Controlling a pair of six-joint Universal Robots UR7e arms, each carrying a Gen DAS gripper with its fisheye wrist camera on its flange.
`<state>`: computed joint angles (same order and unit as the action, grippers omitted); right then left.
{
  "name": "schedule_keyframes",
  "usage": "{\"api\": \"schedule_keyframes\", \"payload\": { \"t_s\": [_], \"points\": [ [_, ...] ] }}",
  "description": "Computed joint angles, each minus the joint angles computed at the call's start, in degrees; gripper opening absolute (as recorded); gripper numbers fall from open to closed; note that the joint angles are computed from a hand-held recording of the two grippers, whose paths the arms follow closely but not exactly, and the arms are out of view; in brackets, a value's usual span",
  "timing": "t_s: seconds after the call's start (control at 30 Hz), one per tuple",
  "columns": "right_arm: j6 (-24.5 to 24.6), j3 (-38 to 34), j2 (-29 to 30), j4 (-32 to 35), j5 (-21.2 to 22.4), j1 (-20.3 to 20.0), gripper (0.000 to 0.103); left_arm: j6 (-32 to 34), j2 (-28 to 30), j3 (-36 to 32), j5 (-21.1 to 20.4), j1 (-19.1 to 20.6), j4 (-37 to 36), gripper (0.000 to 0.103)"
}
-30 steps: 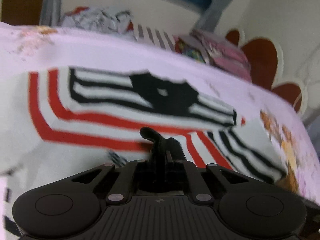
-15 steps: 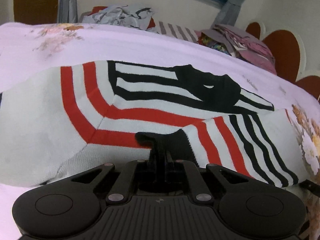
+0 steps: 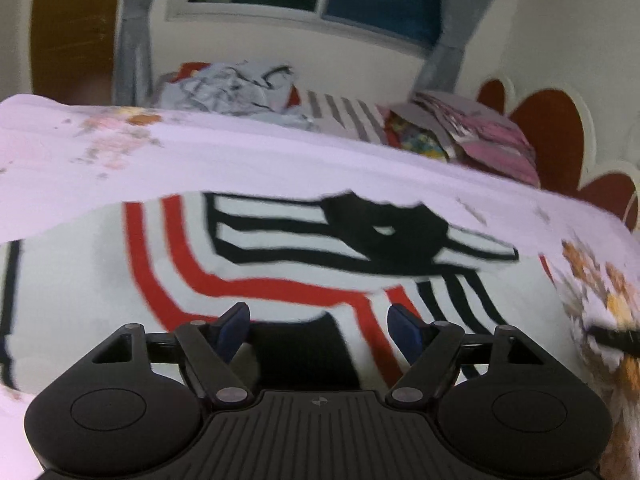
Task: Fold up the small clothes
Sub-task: 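Move the left tool to the other black sleeve cuff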
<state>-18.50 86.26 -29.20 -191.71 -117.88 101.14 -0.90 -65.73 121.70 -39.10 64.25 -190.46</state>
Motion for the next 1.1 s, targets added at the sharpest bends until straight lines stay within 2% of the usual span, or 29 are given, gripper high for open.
{"api": "schedule_keyframes", "payload": {
  "t_s": [0.13,0.33,0.43,0.5,0.57,0.6,0.7,0.73,0.83,0.87,0.9,1.0,1.1],
  "points": [
    [0.7,-8.0,4.1,4.6,1.4,-1.2,0.047,-1.1,1.9,-1.3,-1.2,1.1,3.3,0.075],
    [2.7,-19.0,9.6,11.8,3.3,-2.3,0.045,-2.6,2.9,-1.6,-0.4,2.1,5.2,0.075],
    [2.7,-21.5,11.1,13.5,3.7,-2.4,0.024,-1.3,3.7,-1.8,0.1,2.4,4.2,0.075],
    [-0.2,-22.4,12.0,12.4,1.5,-1.9,0.012,-0.4,4.2,-1.8,0.5,2.5,3.7,0.075],
    [-3.8,-23.5,13.3,9.6,-1.6,-1.8,0.013,1.7,4.9,-1.7,0.9,2.5,2.0,0.075],
    [-3.8,-23.3,13.3,9.0,-1.4,-2.0,0.011,2.7,5.4,-1.6,1.4,2.3,1.2,0.075],
    [-5.4,-24.0,14.0,7.8,-3.7,-1.3,0.017,0.3,4.5,-1.7,2.3,1.8,4.3,0.075],
    [-5.8,-23.7,13.9,7.2,-4.2,-1.0,0.019,-1.2,3.8,-1.7,2.4,1.4,5.5,0.075],
    [-9.7,-20.8,13.2,2.6,-3.2,-0.3,0.022,-0.2,3.8,-1.7,2.4,1.5,4.9,0.075],
    [-10.8,-21.1,13.6,3.4,-4.0,-0.2,0.024,-0.6,3.8,-1.9,2.2,2.0,6.1,0.075],
    [-10.8,-21.8,13.9,5.7,-5.9,-0.2,0.024,0.2,3.9,-1.7,2.0,2.1,4.9,0.075],
    [-7.7,-20.9,12.9,5.4,-5.9,0.0,0.024,-2.1,1.9,-1.0,1.7,1.3,7.4,0.075],
    [-7.9,-17.8,10.8,4.0,-4.5,1.1,0.026,-5.1,-1.8,0.7,-0.1,0.8,9.6,0.075]
  ]
}}
